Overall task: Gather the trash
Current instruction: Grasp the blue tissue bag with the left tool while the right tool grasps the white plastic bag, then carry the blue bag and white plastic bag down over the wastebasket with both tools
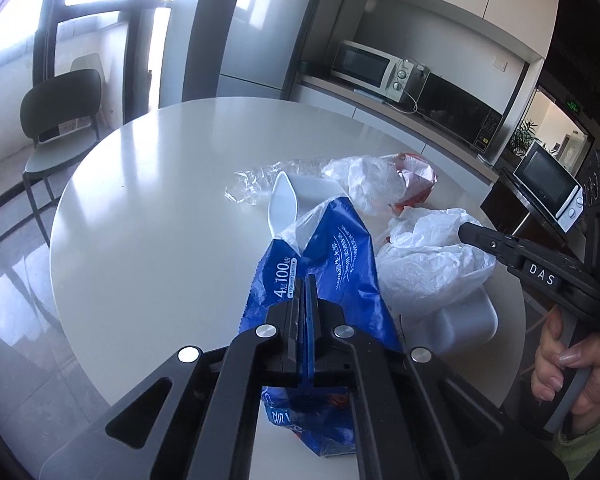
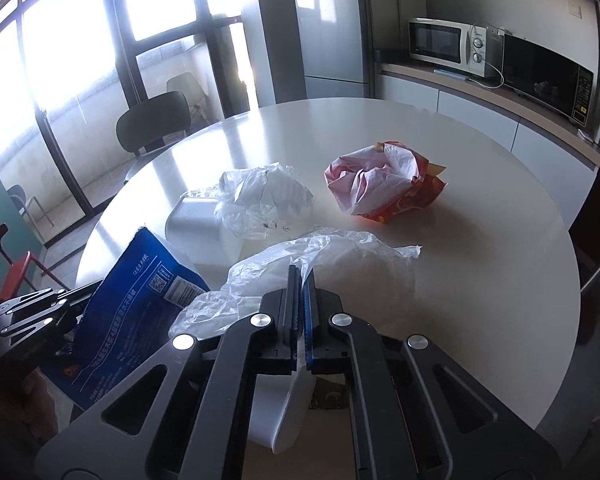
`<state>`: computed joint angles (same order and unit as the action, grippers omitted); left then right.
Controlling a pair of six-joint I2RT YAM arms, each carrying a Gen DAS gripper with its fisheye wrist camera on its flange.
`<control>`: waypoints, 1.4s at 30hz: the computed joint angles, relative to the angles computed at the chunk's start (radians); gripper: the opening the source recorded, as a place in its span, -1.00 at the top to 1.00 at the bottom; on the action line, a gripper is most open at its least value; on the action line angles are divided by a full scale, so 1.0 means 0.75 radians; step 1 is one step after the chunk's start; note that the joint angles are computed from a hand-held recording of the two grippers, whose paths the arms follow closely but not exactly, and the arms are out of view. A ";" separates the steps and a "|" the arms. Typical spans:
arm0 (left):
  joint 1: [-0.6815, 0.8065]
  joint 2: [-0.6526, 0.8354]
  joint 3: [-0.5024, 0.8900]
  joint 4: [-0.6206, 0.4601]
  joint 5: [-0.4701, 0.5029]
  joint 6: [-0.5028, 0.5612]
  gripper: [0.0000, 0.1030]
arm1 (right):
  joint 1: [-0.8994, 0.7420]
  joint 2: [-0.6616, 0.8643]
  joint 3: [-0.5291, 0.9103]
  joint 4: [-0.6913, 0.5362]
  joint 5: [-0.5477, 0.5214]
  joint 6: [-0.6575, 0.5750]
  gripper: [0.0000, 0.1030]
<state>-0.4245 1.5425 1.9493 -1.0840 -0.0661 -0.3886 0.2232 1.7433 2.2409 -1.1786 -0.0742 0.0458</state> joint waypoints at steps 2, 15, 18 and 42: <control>0.008 -0.009 0.018 -0.015 0.001 -0.006 1.00 | -0.002 -0.011 0.000 0.009 -0.004 0.002 0.97; -0.031 -0.078 0.018 -0.021 0.029 -0.041 0.24 | 0.014 -0.190 -0.144 0.118 0.049 -0.001 0.98; -0.078 -0.047 0.017 -0.030 -0.003 -0.024 0.16 | 0.007 -0.213 -0.133 0.109 0.048 -0.006 0.98; -0.291 -0.219 0.115 -0.177 -0.335 -0.070 0.91 | -0.009 -0.425 0.042 -0.097 0.000 -0.015 0.98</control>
